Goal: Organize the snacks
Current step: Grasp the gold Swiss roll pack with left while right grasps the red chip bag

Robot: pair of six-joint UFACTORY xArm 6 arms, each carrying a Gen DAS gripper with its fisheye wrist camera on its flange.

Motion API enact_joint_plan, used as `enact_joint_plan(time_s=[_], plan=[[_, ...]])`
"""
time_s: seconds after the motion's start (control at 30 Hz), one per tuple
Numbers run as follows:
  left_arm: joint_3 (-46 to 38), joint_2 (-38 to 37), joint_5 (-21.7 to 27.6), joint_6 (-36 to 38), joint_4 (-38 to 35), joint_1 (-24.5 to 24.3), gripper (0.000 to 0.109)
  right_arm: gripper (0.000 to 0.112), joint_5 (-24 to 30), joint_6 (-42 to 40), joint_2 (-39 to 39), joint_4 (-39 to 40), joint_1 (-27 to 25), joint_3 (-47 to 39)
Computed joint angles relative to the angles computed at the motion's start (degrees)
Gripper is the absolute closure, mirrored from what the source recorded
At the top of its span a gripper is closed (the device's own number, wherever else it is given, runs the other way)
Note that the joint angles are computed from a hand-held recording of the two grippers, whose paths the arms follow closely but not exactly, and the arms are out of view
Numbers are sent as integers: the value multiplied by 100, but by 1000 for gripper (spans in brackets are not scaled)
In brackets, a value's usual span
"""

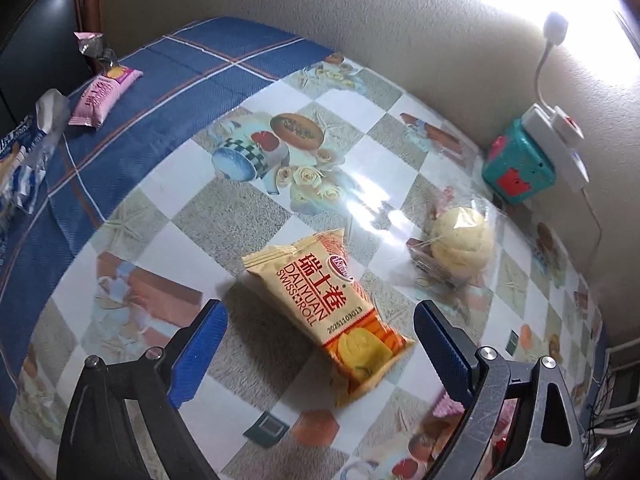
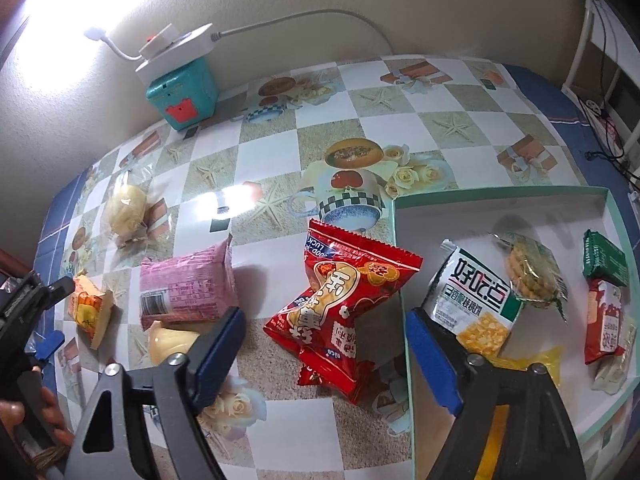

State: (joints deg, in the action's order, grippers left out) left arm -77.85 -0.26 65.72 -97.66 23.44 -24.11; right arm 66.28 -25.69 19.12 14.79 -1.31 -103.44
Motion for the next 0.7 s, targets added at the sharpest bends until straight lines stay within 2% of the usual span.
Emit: enact_joint_plan(time_s=[0.23,0.33,0.4,0.43,0.47,0.6,0.67,0.7], plan=[[-34,162,-66,14,96,74,14,36,-246,12,-2,-197,63,115],[-32,219,-3,74,47,114,14,42,-356,-45,-41,-236,87,176],[1,221,-1,104,1,135,15,49,-355,-104,-49,-198,96,183],[11,222,-3,117,-19,140,19,53,-384,-120,-63,-218,109,211],[9,227,8,146,-42,143,29,57,-419,-144,-81,-254,128,249],[-102,296,96,304,-70,117,41,57,-356,-217,-107,-215,162,327],[-184,351,140,431,-109,104,56,59,-320,-236,-98,-203,166,343],[-224,378,163,474,-131,103,58,63,-312,-233,-91,-205,166,350]])
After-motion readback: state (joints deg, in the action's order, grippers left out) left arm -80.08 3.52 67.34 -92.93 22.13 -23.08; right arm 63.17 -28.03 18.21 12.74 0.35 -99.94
